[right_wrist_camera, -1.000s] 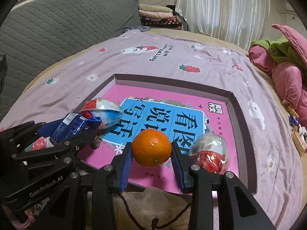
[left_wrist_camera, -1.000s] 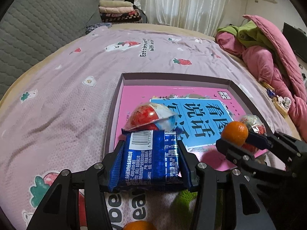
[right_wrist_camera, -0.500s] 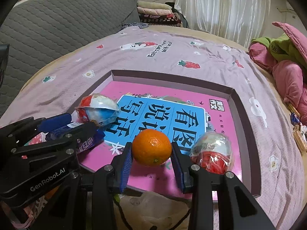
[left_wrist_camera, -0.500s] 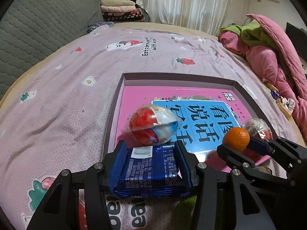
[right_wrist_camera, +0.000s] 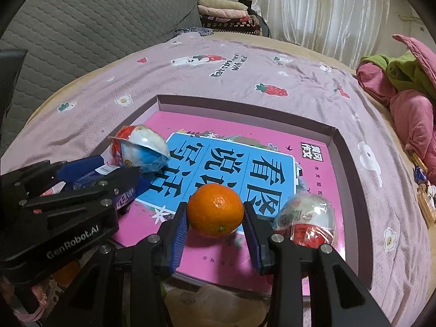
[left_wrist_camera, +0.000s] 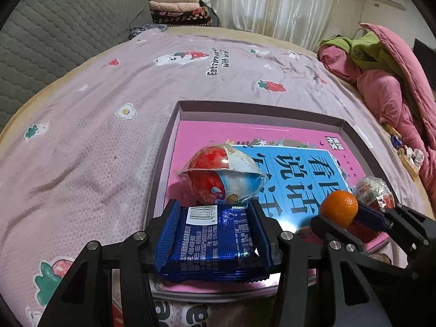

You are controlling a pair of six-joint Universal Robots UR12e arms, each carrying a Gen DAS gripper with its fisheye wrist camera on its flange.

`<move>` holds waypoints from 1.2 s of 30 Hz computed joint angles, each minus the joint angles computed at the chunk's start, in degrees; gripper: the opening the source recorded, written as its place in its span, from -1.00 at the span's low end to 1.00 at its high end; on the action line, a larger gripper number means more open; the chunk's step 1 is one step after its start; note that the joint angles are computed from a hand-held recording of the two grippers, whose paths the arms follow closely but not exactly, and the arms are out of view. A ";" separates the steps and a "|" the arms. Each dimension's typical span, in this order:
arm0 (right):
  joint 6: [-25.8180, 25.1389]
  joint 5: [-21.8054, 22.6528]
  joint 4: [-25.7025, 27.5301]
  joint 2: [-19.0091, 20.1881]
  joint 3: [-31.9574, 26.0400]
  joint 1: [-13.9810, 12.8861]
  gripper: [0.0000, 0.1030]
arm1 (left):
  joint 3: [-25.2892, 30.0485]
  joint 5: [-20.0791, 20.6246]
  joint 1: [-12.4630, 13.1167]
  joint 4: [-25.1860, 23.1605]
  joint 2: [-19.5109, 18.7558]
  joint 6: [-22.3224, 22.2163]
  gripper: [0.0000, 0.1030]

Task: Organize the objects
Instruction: 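Lower the packet into the tray and open the left tool while the right tool releases the orange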

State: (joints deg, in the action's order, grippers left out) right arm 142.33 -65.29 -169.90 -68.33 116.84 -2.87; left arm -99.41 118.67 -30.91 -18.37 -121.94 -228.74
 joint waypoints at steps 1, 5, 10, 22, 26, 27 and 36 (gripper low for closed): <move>-0.15 -0.24 0.23 0.11 -0.14 0.08 -0.24 | 0.06 -0.11 0.09 0.06 -0.04 -0.32 0.03; -0.25 -1.58 1.04 0.56 -0.62 0.51 -0.24 | 0.09 -0.81 0.55 0.72 -0.13 -1.30 0.03; -0.20 -1.57 1.12 0.74 -0.81 0.54 -0.24 | 0.57 -0.66 0.61 0.43 -0.41 -1.46 0.03; 1.50 0.35 2.82 0.74 -1.16 -0.20 -0.23 | -0.23 -0.87 0.44 1.44 -0.02 -1.57 0.03; 1.72 0.38 2.25 0.65 -0.91 -0.38 -0.23 | -0.62 -0.95 0.37 2.09 0.17 -1.62 0.03; 1.82 0.57 2.05 0.63 -0.85 -0.52 -0.23 | -0.68 -0.85 0.31 2.12 0.20 -1.61 0.03; 2.09 0.47 1.48 0.31 -0.41 -0.68 -0.18 | -0.81 0.44 -0.26 2.43 0.39 -1.07 0.03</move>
State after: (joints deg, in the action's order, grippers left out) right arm 144.42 -64.82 -168.42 -68.02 116.42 -3.55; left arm -100.22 119.12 -31.17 -15.94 -121.55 -229.81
